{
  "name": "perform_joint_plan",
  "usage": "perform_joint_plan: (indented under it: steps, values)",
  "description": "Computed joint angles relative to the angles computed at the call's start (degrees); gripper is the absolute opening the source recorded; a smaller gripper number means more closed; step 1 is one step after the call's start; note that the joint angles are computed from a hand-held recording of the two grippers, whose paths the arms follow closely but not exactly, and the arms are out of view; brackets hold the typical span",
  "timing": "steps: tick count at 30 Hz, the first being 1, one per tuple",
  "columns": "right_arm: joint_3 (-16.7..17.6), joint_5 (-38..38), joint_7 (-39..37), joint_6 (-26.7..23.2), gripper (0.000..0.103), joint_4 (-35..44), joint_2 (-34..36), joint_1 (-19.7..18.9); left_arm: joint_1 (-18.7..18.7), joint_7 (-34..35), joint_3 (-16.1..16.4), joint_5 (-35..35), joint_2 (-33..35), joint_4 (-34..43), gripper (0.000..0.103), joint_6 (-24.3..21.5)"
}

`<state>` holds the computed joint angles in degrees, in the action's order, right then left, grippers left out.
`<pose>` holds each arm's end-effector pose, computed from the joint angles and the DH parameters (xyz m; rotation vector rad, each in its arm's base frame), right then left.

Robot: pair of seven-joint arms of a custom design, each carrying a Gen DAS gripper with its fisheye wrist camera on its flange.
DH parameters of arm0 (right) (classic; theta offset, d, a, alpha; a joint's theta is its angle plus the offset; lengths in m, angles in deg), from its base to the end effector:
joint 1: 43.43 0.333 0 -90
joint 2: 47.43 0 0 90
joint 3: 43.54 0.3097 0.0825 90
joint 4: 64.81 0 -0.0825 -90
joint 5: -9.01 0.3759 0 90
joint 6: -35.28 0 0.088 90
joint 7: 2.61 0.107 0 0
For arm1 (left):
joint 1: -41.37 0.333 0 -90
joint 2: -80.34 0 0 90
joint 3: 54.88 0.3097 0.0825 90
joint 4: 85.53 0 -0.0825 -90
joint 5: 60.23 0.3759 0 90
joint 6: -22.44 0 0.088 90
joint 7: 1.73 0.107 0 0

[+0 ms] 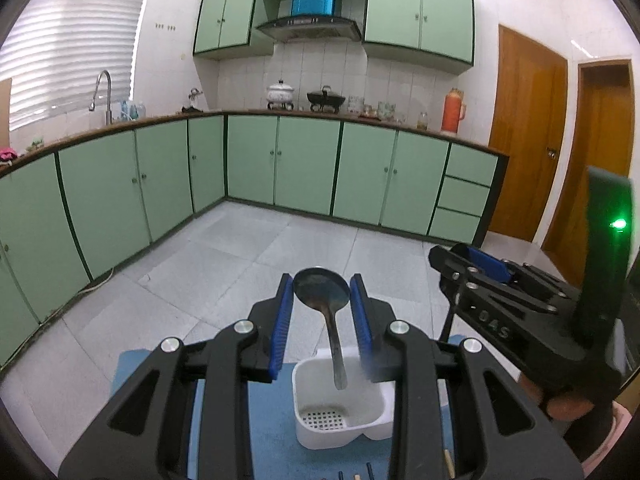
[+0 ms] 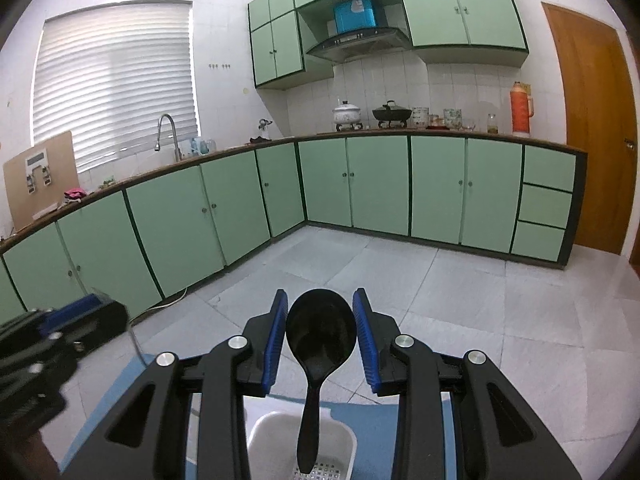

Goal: Organize utensils
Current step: 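Lift both spoons and lower them into the white utensil holder, then open both tools, releasing the spoons, and withdraw toward the chopsticks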

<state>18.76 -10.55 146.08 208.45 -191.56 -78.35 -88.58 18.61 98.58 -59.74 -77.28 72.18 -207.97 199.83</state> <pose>0.4619 0.2660 0.5754 -1.3435 1.6178 -0.9249 0.4957 -0.2350 0.5987 -1.3050 1.9254 -1.2657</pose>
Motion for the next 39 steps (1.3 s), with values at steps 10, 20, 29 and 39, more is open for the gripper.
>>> perform_joint_plan:
  steps: [10, 20, 29, 39]
  values:
    - [-0.36, 1.53, -0.66, 3.57, 0.034, -4.89, 1.74, 2.44, 1.13, 7.48, -1.26, -7.84, 3.60, -1.23, 0.029, -0.12]
    - [-5.59, 4.95, -0.54, 3.69, 0.052, -10.07, -3.46, 9.34, -1.31, 12.95, 0.98, -13.79, -1.31, -6.20, 0.056, 1.73]
    - [-13.56, 8.01, 1.88, -4.45, 0.066, -18.57, -15.38, 24.97, -2.36, 7.18, 2.47, -7.61, -16.67, -21.62, 0.080, 2.04]
    - [-16.81, 10.27, 12.75, -27.61, 0.066, -26.60, -27.81, 47.42, 2.24, 0.56, 0.70, 3.09, -37.86, -38.15, 0.085, -11.72]
